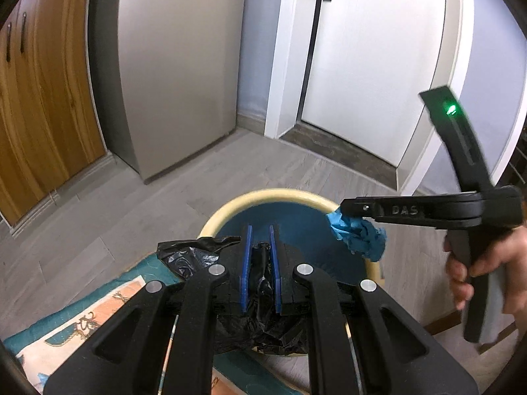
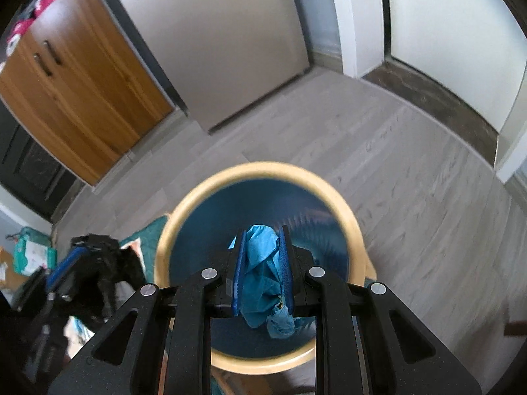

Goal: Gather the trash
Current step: 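Carry the black plastic bag in the left tool while the right tool carries the blue glove to the bucket, then open both tools to drop the bag and glove into the bucket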

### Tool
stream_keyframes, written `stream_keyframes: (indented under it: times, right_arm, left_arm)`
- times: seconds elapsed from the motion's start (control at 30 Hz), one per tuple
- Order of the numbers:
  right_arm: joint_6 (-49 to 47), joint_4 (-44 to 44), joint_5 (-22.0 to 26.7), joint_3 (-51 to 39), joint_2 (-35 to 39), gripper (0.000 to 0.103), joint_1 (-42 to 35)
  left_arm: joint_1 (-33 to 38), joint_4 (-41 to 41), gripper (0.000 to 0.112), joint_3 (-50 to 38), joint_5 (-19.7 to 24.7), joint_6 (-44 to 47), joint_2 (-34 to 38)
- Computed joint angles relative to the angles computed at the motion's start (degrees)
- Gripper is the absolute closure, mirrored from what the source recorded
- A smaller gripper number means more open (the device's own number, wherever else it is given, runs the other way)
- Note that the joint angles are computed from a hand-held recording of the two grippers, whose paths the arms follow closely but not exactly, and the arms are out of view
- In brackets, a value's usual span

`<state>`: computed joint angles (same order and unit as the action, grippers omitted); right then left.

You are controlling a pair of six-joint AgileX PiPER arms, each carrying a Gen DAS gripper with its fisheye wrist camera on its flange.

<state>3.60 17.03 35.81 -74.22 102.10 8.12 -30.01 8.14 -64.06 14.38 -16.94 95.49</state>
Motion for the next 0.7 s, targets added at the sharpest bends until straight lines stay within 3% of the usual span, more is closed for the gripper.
stream_keyframes:
  times: [0.13,0.37,0.47,0.53,0.57,0.7]
  right_arm:
    - [-3.44,7.40,-0.42,0.87,1.25,0.082,-1.23]
    - [-3.28,11.21,-1.21,1.19,2.97,0.082,-1.77]
    - [-4.80,13.92,-2.39,1.70,2.96,0.082,-2.42]
    - [-6.76,16.18,-2.72,2.54,2.53,0.081,-3.31]
    - [-7.10,16.70,-2.80,2.67,2.47,0.079,-3.46]
    - [-8.09,18.68,-3.63,3.02,2.13,0.058,-4.15]
  left_arm:
    - [0.44,0.10,0.102,-3.02,0.58,-0.55,4.32]
    - [0.47,-0.04,0.098,-5.52,0.71,0.09,6.88]
    - [0.30,-2.27,0.084,-5.86,-0.06,2.75,7.27]
    - [-0.16,1.71,0.066,-4.86,-0.76,-0.81,6.71]
    - [-0.42,3.52,0.064,-4.78,-0.84,-2.55,6.67]
    - [-0.75,8.51,0.063,-3.86,-0.99,-6.71,6.34]
